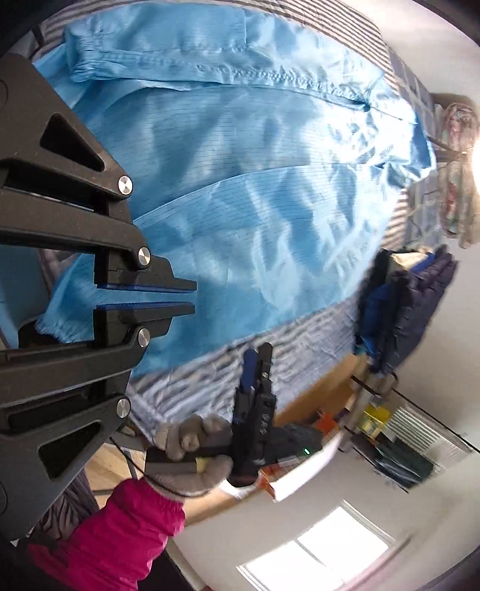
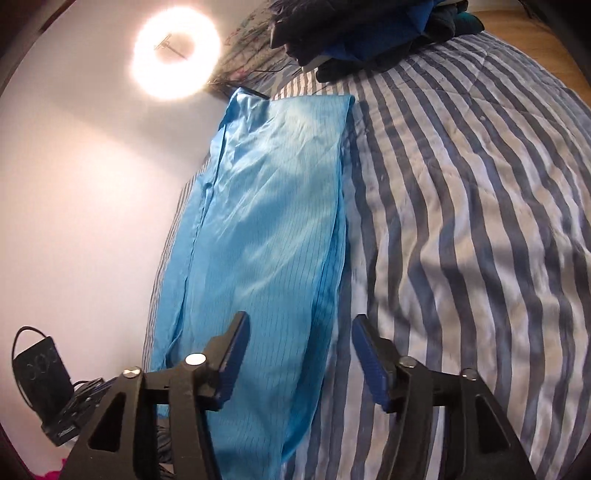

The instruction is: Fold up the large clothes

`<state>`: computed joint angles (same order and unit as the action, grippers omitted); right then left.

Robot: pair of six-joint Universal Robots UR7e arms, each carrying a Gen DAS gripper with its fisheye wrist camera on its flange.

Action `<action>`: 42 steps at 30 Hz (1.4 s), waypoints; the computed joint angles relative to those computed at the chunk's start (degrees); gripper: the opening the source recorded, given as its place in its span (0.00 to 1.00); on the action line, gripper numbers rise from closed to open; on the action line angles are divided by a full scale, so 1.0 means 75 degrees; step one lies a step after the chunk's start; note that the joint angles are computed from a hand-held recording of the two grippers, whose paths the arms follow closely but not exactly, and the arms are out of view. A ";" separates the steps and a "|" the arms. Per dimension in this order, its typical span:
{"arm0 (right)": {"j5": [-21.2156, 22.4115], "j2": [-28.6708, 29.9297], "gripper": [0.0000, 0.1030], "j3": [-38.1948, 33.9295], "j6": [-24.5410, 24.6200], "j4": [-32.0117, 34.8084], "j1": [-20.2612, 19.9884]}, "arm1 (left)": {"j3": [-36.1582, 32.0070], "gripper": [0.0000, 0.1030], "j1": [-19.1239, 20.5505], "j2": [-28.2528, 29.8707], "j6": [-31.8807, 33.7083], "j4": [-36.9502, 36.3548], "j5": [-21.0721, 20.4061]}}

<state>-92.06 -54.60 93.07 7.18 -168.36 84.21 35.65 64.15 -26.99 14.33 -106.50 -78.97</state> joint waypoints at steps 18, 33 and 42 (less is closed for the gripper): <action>-0.0243 0.1138 0.04 -0.1353 -0.0139 0.0409 0.0284 | -0.1120 0.01 0.0161 0.1479 -0.0481 0.0543 0.0173; -0.2851 0.1819 0.00 -0.2741 -0.0347 0.1512 0.1224 | 0.3318 0.01 0.0366 -0.1099 -0.0318 -0.1519 0.0375; -0.3999 0.2309 0.00 -0.3610 -0.0747 0.1968 0.1761 | 0.3493 0.01 0.0306 -0.2021 -0.0503 -0.1889 -0.0081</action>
<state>-122.05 -37.28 65.99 1.58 -153.60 97.42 61.85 66.44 -42.15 10.55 -120.66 -79.58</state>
